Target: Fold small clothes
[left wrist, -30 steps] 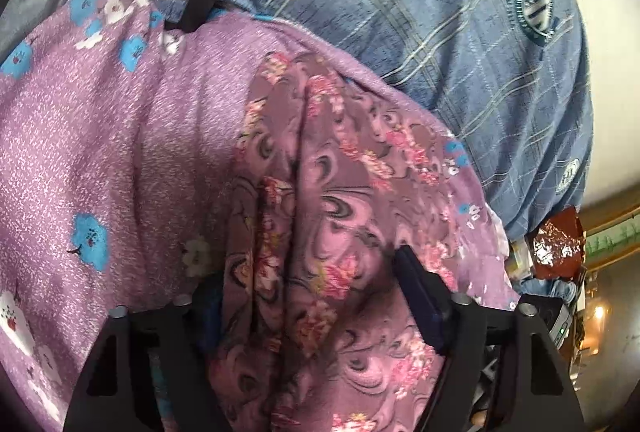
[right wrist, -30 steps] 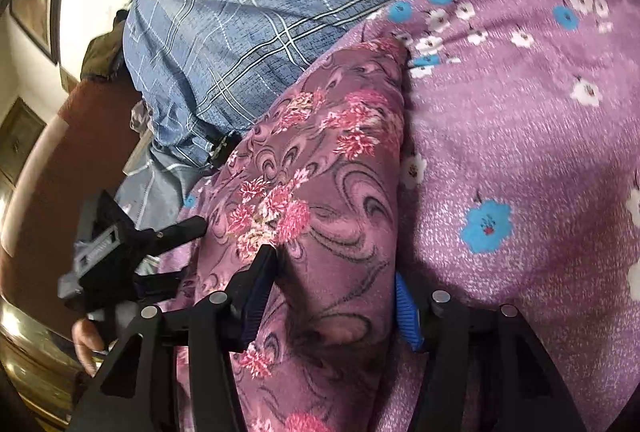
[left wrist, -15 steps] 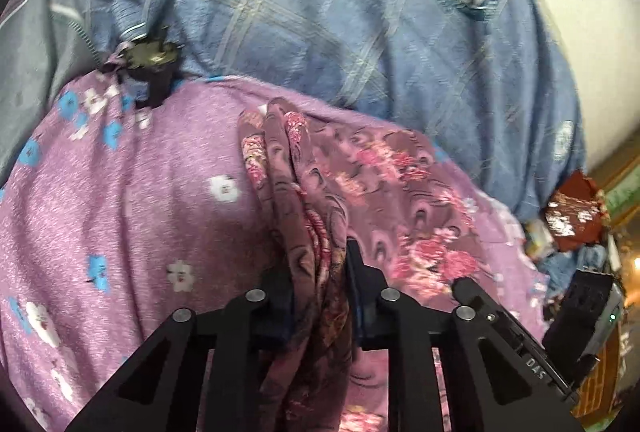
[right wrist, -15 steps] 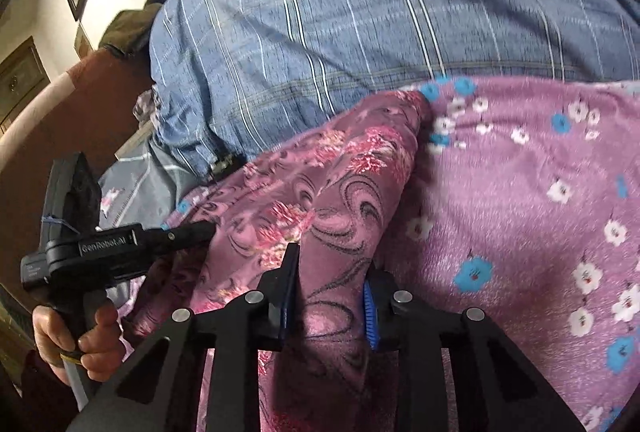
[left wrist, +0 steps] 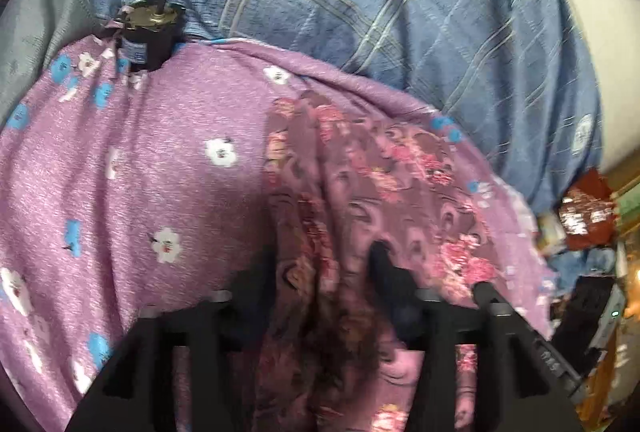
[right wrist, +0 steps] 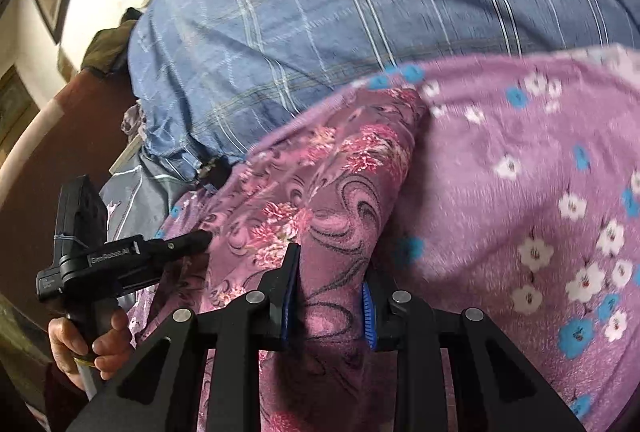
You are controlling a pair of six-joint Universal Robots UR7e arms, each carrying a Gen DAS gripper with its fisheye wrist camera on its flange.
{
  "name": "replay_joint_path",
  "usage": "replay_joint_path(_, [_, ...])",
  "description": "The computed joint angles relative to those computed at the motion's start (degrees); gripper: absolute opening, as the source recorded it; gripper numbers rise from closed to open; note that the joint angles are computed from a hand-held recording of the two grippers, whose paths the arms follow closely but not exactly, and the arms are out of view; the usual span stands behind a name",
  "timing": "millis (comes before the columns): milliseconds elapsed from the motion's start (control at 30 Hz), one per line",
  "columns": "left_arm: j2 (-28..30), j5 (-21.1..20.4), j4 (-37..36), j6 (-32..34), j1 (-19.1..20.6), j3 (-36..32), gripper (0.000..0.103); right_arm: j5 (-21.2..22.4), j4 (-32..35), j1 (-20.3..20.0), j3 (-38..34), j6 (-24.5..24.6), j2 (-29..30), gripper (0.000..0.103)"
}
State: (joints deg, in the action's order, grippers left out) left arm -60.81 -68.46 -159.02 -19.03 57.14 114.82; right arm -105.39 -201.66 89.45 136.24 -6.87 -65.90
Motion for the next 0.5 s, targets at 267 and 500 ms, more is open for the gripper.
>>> replay_joint_path(267, [3.1,-7.5,-0.7,0.4,2.2,-2.3,0.039,7.1,5.5,-4.7,-0.9,5.1,0.3,0.050])
replay_joint_path(500, [3.0,-6.0,-4.8,5.1,0.8,-1.1,0.019,5.0,-0.3,-2.1,-0.2,1.4,1.2,0.028])
